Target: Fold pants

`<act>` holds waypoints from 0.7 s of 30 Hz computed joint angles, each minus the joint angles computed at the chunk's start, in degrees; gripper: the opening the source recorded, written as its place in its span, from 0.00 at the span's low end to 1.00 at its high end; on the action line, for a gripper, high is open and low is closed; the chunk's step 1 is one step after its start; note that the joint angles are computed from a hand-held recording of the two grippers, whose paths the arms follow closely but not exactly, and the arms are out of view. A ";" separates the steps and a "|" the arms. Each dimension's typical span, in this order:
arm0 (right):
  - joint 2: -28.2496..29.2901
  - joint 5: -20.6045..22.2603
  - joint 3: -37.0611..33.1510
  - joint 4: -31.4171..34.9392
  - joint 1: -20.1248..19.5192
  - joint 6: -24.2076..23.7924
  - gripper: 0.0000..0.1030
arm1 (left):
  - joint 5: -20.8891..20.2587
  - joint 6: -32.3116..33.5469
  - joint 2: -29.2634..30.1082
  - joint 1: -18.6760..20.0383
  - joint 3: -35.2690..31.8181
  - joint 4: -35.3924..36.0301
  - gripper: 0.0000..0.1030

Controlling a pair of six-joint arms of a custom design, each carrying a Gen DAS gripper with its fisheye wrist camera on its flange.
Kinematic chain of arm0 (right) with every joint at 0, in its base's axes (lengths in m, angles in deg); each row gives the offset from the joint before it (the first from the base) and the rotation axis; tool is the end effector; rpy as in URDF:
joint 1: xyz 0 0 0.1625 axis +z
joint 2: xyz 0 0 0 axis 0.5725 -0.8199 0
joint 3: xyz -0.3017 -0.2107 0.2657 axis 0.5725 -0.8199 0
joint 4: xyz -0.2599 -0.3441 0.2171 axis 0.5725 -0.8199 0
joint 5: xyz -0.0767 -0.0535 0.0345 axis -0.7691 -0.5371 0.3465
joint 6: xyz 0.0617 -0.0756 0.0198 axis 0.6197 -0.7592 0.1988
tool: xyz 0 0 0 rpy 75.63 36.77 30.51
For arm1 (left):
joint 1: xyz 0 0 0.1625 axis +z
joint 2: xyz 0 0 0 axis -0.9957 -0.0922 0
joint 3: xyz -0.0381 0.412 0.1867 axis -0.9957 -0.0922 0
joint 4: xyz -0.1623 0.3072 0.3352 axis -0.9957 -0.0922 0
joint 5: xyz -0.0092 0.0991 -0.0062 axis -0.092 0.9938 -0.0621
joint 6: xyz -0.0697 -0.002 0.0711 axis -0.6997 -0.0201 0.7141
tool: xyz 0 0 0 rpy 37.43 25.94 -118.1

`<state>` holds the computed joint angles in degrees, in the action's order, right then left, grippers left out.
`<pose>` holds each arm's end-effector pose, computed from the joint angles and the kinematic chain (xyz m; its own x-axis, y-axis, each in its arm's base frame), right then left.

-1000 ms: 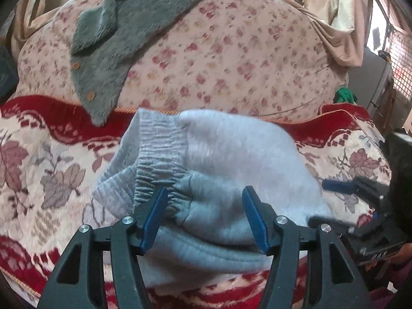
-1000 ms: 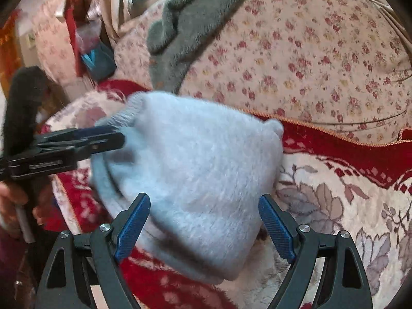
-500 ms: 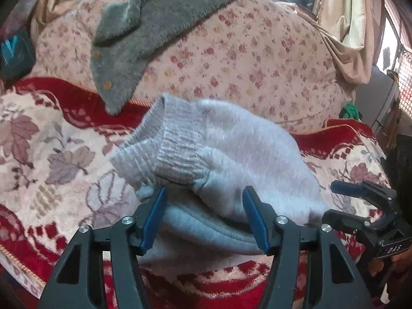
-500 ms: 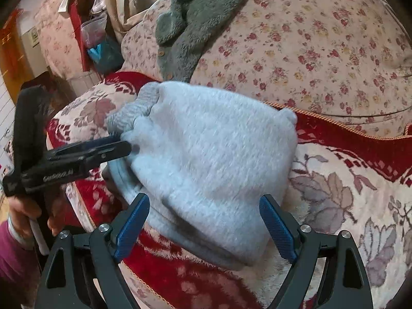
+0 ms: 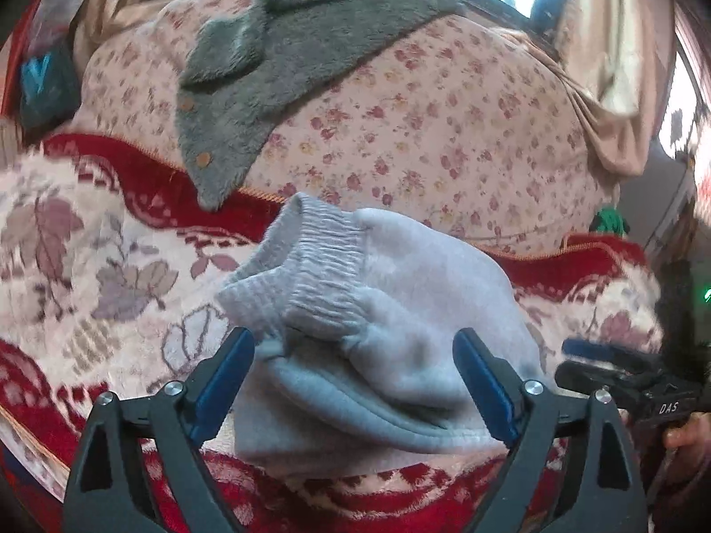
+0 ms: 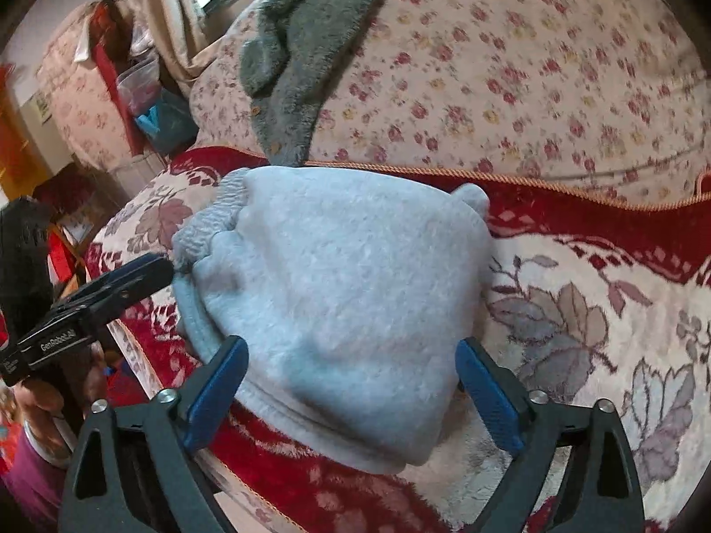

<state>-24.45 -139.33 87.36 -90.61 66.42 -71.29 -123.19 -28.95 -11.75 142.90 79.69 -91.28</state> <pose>0.2156 -0.7021 0.3113 -0.8738 0.3025 0.3807 -0.1048 0.6474 -0.7549 -0.3560 -0.8676 0.2003 -0.6816 0.6696 -0.2949 0.7316 0.6291 -0.2627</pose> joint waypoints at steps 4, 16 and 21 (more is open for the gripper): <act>-2.37 6.16 1.93 0.53 -2.91 7.13 1.00 | -5.41 -8.54 2.53 2.30 -5.89 6.05 0.93; -3.56 24.44 4.11 -0.52 -10.13 17.63 1.00 | -7.30 -10.28 11.49 3.26 -21.25 13.41 0.97; -2.22 25.19 2.43 0.28 -10.63 14.71 1.00 | -9.77 -11.02 13.26 5.11 -23.49 18.41 0.98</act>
<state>-26.67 -114.15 89.79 -90.33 55.79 -56.59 -132.96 -39.97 1.51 148.01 56.20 -72.87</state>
